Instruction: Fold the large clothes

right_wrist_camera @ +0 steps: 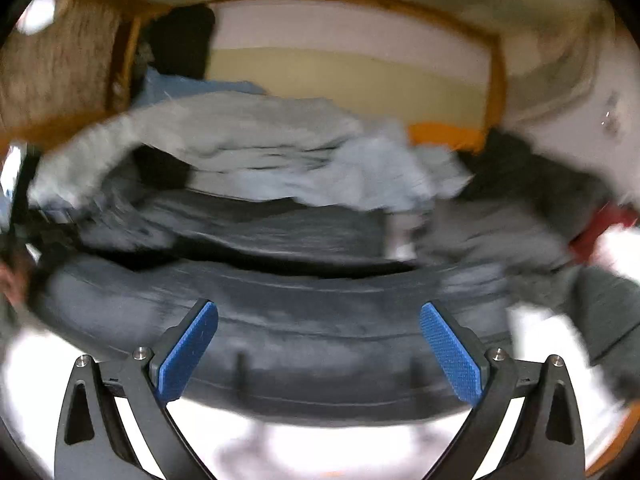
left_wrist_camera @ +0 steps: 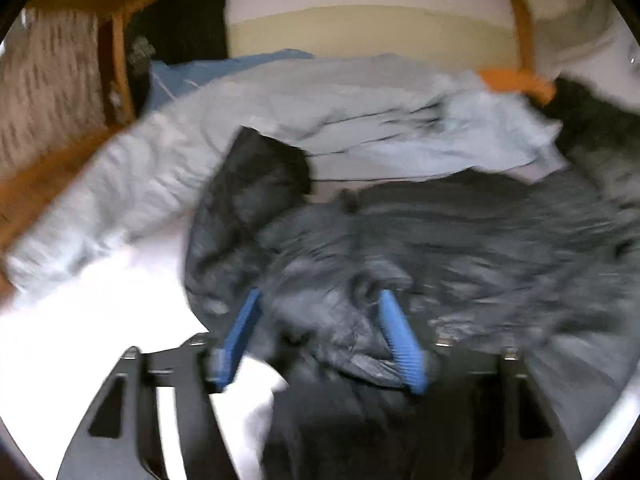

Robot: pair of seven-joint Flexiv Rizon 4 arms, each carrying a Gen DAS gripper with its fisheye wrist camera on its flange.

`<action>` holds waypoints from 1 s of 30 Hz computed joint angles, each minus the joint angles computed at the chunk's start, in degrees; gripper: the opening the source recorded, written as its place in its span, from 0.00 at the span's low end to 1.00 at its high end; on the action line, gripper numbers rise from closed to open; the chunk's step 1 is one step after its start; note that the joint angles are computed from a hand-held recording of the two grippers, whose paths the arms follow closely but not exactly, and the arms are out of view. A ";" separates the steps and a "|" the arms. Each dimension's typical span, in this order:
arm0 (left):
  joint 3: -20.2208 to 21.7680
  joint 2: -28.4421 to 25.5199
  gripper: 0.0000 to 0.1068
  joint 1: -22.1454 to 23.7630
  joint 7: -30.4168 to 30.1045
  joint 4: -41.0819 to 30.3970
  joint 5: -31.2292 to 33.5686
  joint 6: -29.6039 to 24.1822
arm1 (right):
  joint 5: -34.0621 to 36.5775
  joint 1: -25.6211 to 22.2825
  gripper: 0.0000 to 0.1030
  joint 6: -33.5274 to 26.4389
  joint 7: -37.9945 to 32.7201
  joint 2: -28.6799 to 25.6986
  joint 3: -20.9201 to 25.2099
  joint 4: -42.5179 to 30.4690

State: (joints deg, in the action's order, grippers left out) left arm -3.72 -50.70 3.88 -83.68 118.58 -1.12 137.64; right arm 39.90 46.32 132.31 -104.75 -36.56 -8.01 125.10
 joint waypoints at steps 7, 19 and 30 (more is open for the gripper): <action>0.46 1.24 0.85 -0.40 -0.39 3.65 0.70 9.93 | 2.41 3.24 0.99 -2.95 1.97 -0.95 -3.62 -0.73; 2.73 -0.56 0.83 -2.97 -3.77 3.15 -12.31 8.45 | -14.85 -11.66 0.99 -29.00 -0.46 9.89 1.77 -5.51; 3.62 -1.94 0.80 -4.38 -1.10 -0.22 -14.17 2.25 | -40.90 -27.17 0.81 -79.66 14.73 -7.49 11.87 -41.29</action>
State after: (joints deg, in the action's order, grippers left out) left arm -0.10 -52.65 -0.50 -84.77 118.36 -15.29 139.89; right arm -1.01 19.15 52.65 -90.03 -44.05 3.86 83.81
